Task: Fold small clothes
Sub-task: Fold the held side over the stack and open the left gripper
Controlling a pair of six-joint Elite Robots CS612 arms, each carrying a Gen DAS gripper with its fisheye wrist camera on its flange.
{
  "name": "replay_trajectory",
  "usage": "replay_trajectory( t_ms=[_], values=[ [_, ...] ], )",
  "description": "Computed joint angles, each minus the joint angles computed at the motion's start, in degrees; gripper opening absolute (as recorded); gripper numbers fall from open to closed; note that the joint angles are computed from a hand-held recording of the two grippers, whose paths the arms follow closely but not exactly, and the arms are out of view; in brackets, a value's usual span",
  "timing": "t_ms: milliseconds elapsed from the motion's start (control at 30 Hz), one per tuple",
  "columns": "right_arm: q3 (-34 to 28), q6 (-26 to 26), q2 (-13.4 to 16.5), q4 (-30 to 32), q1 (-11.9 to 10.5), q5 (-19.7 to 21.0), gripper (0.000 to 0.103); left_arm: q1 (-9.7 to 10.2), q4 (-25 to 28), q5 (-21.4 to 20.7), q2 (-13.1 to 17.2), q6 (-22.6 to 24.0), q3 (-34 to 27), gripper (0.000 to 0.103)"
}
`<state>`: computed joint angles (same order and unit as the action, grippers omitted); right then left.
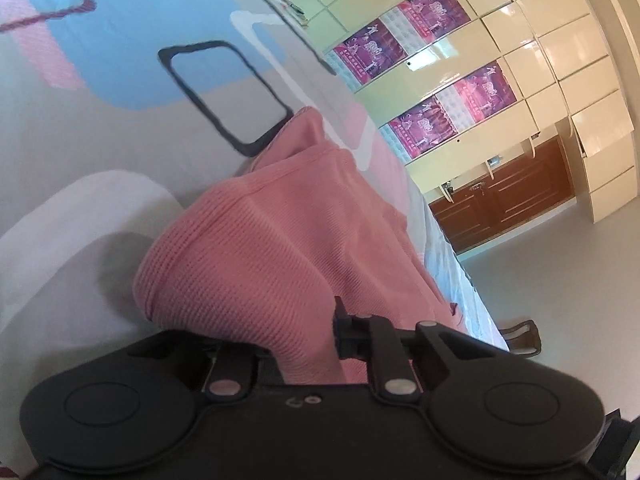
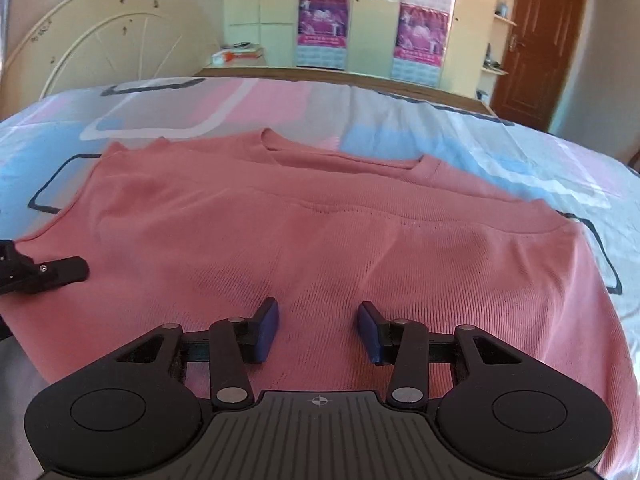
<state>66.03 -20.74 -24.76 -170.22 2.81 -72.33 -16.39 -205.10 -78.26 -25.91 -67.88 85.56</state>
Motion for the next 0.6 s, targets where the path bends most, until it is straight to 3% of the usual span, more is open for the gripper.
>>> replay_trajectory(
  t_ms=[200, 367, 467, 600],
  values=[
    [-0.19, 0.69, -0.08, 0.79, -0.08, 0.52, 0.045, -1.15, 2.77, 3.66, -2.02, 9.31, -0.61, 0.013],
    [-1.26, 7.00, -0.34, 3.19, -2.42, 9.17, 0.046, -2.80, 5.71, 6.46, -2.97, 22.66, -4.29, 0.012],
    [-1.30, 9.87, -0.64, 1.71, -4.40, 12.80, 0.046, -4.07, 8.81, 5.66, -2.25, 30.68, -9.28, 0.012],
    [-1.09, 12.03, -1.28, 0.64, -7.42, 14.54, 0.046, -5.98, 14.01, 0.51, 0.79, 38.98, -18.06, 0.012]
  ],
)
